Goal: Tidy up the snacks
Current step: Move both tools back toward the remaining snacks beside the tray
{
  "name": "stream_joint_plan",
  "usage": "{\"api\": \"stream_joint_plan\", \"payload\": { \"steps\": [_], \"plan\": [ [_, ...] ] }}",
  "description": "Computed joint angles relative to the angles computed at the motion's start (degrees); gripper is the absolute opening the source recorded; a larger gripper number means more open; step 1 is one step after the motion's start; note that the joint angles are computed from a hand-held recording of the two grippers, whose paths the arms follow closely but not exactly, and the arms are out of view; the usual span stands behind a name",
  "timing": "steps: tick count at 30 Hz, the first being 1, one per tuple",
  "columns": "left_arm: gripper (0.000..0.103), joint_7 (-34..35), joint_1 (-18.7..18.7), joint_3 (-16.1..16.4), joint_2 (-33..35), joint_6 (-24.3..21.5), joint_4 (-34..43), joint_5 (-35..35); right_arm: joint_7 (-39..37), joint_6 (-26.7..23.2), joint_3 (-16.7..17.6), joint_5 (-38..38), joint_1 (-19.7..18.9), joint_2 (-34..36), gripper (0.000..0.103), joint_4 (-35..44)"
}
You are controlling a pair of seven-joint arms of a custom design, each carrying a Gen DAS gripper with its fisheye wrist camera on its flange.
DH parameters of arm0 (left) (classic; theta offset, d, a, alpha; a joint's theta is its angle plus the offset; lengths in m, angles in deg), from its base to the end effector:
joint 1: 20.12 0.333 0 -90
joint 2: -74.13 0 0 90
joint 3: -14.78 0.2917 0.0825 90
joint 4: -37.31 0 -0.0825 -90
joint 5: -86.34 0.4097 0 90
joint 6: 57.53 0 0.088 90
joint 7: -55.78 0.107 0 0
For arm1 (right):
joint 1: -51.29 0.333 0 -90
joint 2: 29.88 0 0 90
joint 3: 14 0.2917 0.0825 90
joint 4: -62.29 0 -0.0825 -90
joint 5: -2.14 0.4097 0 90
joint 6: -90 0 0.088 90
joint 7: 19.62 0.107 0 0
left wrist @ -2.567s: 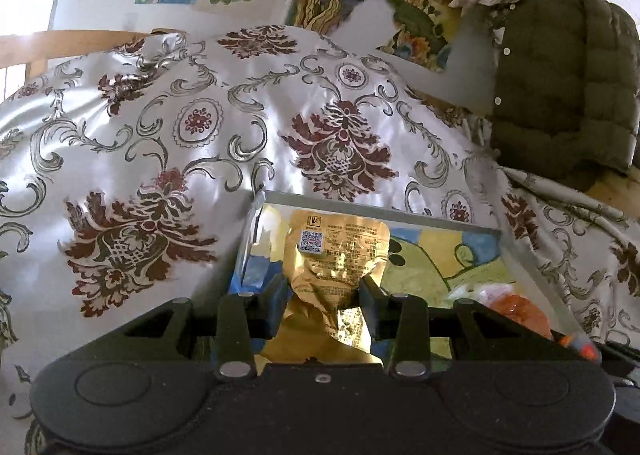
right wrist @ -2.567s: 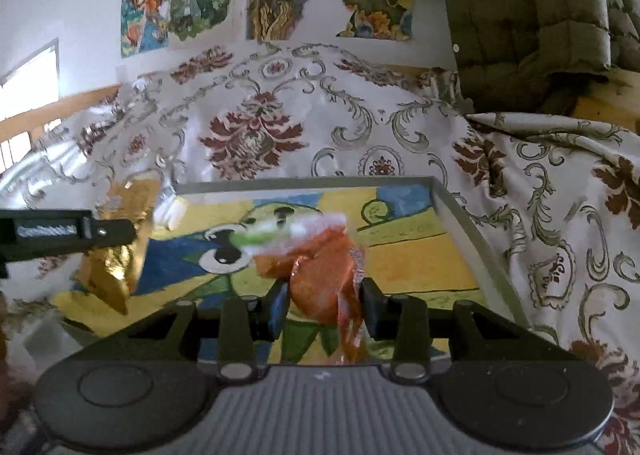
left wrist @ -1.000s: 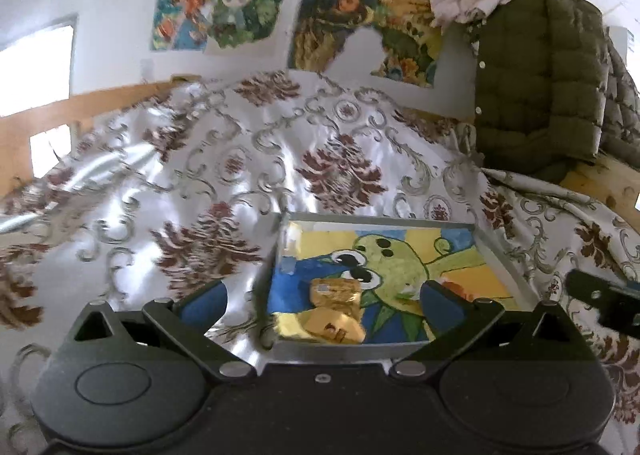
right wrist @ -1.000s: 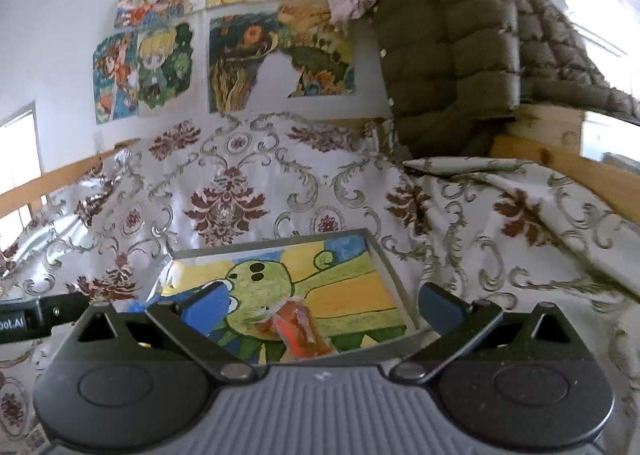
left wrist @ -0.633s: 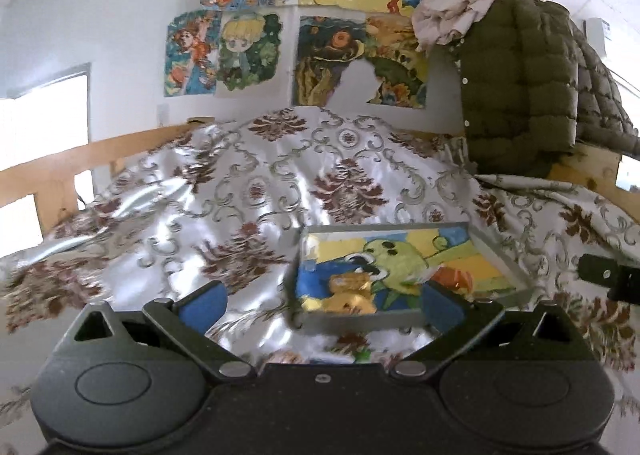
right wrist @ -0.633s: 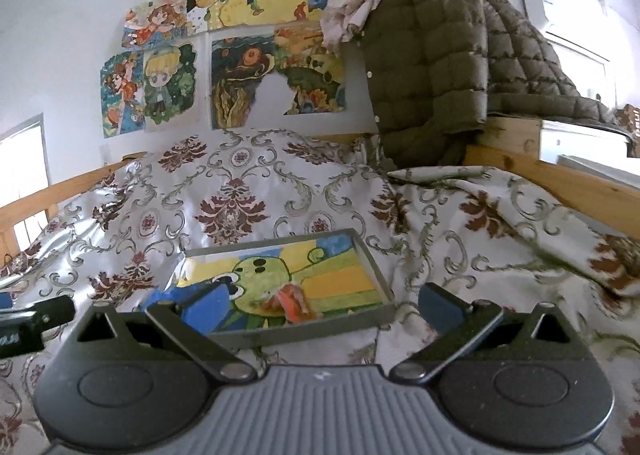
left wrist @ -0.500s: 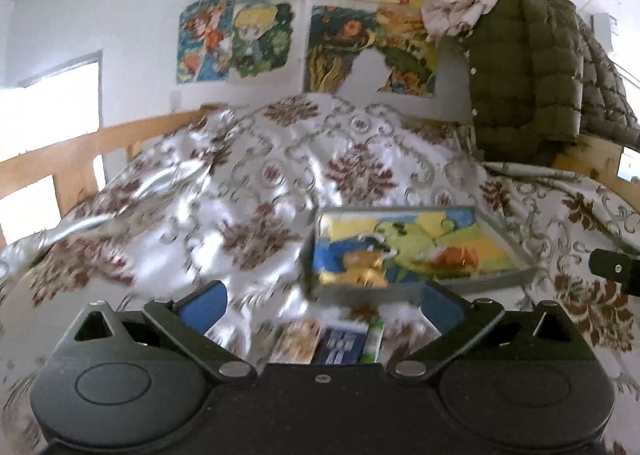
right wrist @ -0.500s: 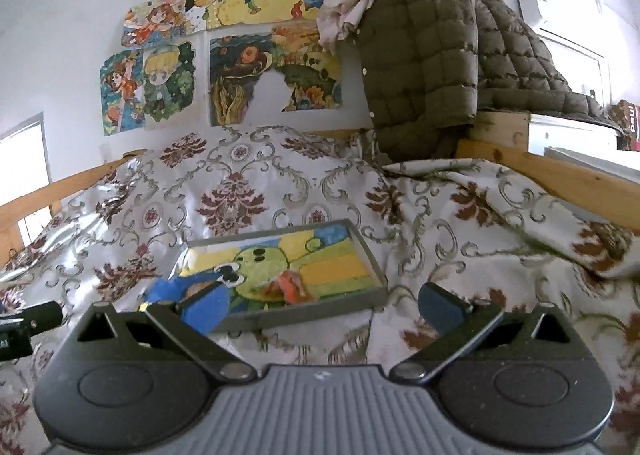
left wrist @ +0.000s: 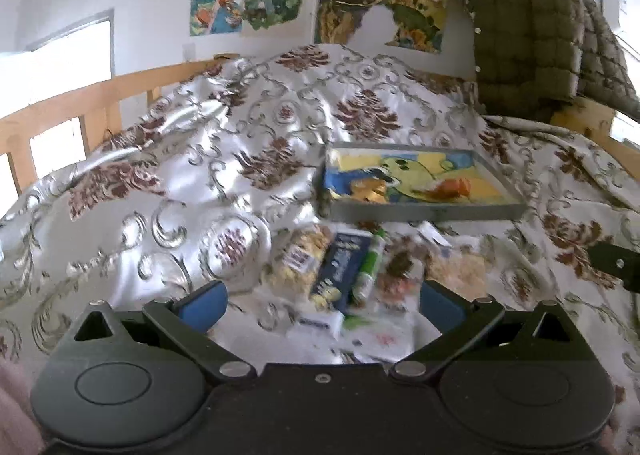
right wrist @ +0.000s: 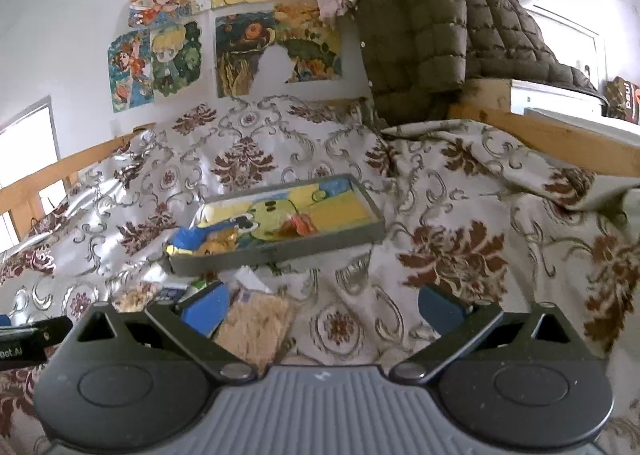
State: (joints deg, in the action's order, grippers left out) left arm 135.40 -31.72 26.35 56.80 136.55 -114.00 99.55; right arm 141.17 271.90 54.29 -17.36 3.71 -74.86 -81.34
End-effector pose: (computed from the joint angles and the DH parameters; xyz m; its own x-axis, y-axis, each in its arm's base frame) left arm 0.4789 -0.0242 0.4303 -0.0790 -0.9956 0.0511 -0.5064 -0.0041 -0.8623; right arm 0.4563 0.2378 0.4342 -0.1865 -0.9780 -0.0937 -0.3804 0.1598 -0.9109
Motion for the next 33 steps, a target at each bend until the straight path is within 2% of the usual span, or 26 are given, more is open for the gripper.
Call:
{"api": "stream_joint_plan", "payload": {
  "steps": [1,5,11,14,16,18,23,29,33],
  "plan": [
    [0.102,0.3,-0.2,0.2,-0.8,0.3,-0.9,0.4,0.2,-0.6,-0.6,0.3,1.2,-0.5,0.103,-0.7],
    [0.102,1.8,3.8,-4.6,-3.0,0.8,-3.4,-1.1,1.3,-2.9,-3.2,0.3,5.8,-0.8,0.103,-2.7],
    [0.102,2.7,0.8,-1.5,-6.8,-1.2,-6.1,-1.6,1.9,-6.2,-7.4,-3.2,11.7,2.0,0.103,-3.4],
    [0.102,3.4,2.1,-2.9,-8.1,-1.5,-7.3,-3.7,3.2,-7.3,-8.6,-5.1,13.7,1.7,0.103,-4.0],
    [0.102,3.2,4.3,-5.4,-8.7,-2.0,-7.8,-5.8,3.8,-8.4,-9.6,-6.4,15.4,1.9,0.103,-4.2],
    [0.102,3.0,5.8,-7.0,-9.3,-3.0,-8.0,-7.6,4.2,-9.6,-10.5,-7.7,16.6,2.6,0.103,-4.1],
    [0.102,4.5,4.9,-6.1,-9.8,-3.5,-8.3,-9.3,5.7,-11.4,-12.0,-11.1,18.5,4.0,0.103,-3.7],
    [0.102,6.0,6.4,-8.5,-9.7,-4.3,-8.0,-10.7,6.8,-13.1,-13.8,-15.3,20.1,7.5,0.103,-2.3],
    [0.102,6.6,7.2,-9.9,-8.9,-6.8,-6.7,-11.6,7.0,-14.3,-15.0,-18.3,21.2,10.5,0.103,-1.0]
  ]
}}
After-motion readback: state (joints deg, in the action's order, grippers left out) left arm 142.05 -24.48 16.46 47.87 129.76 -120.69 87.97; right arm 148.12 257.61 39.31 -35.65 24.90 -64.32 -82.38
